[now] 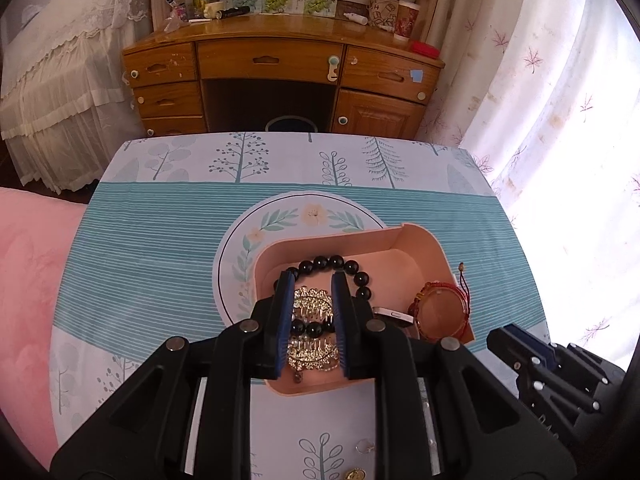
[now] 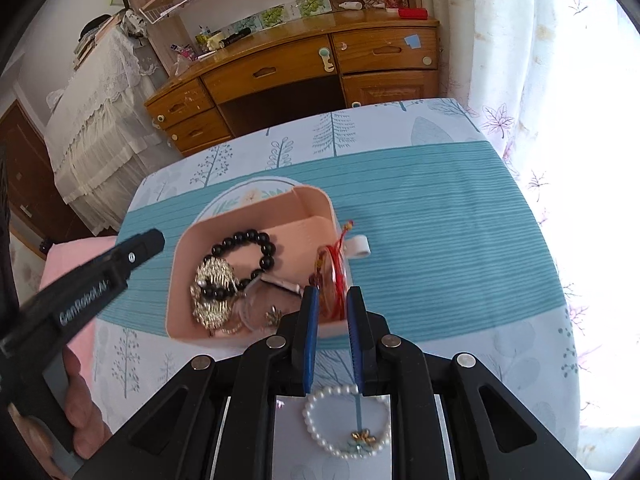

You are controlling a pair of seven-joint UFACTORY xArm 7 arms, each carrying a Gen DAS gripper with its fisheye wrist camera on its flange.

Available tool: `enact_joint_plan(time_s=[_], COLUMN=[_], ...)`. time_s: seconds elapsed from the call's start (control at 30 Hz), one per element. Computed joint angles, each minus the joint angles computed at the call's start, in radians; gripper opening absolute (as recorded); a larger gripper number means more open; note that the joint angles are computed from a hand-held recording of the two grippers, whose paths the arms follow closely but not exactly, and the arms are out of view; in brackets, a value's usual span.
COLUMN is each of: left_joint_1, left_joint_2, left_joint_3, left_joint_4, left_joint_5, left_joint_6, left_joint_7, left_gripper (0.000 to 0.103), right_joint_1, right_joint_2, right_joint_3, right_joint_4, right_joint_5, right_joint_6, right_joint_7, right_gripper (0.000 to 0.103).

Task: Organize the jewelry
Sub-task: 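Lower the gold brooch and red bracelet into the pink box, open both tools, then move both tools back toward the remaining pearl bracelet, rings and coin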

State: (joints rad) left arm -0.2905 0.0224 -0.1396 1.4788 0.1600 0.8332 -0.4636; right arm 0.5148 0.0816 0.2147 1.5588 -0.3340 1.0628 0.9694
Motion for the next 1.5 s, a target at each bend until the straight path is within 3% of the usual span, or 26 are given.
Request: enact_joint_plan(time_s=[0.3, 0.5, 0.9, 1.23, 1.5], left_joint_1=[-0.018, -0.033, -0.015, -0.016, -0.045], left_joint_2=[-0.007, -0.028, -0.257, -0.451, -0.471], left_joint_3=[-0.014, -0.023, -0.044, -0.045, -0.005], left_joint_4=[0.02, 0.001, -0.213, -0.443, -0.574], left_joint_5=[-0.032, 0.005, -0.026, -0.147, -0.287], left_joint_6=[0.038, 0.058, -0.013, 0.011, 0.015], left_joint_7=[0.008, 0.02, 0.045, 0.117, 0.181], left_gripper=[0.016, 0.016, 0.016, 0.016, 0.016], right_joint_1=[0.029, 0.028, -0.015, -0.035, -0.046], right_joint_2=[-0.064, -0.115, -0.271, -0.396, -0.411], right_joint_3=[0.036, 0.059, 0.107, 0.126, 0.129], right_joint_4=[-0.037, -0.065, -0.217, -0.396, -0.488], right_joint_5=[-0.053, -0.073, -0.009, 0.118, 0.18], right_joint_6=[0.073, 0.091, 0.076, 0.019, -0.024], right_joint_7=[0.043, 0.059, 0.059, 0.008, -0.031], right_gripper=[0.014, 0.014, 0.014, 0.015, 0.015])
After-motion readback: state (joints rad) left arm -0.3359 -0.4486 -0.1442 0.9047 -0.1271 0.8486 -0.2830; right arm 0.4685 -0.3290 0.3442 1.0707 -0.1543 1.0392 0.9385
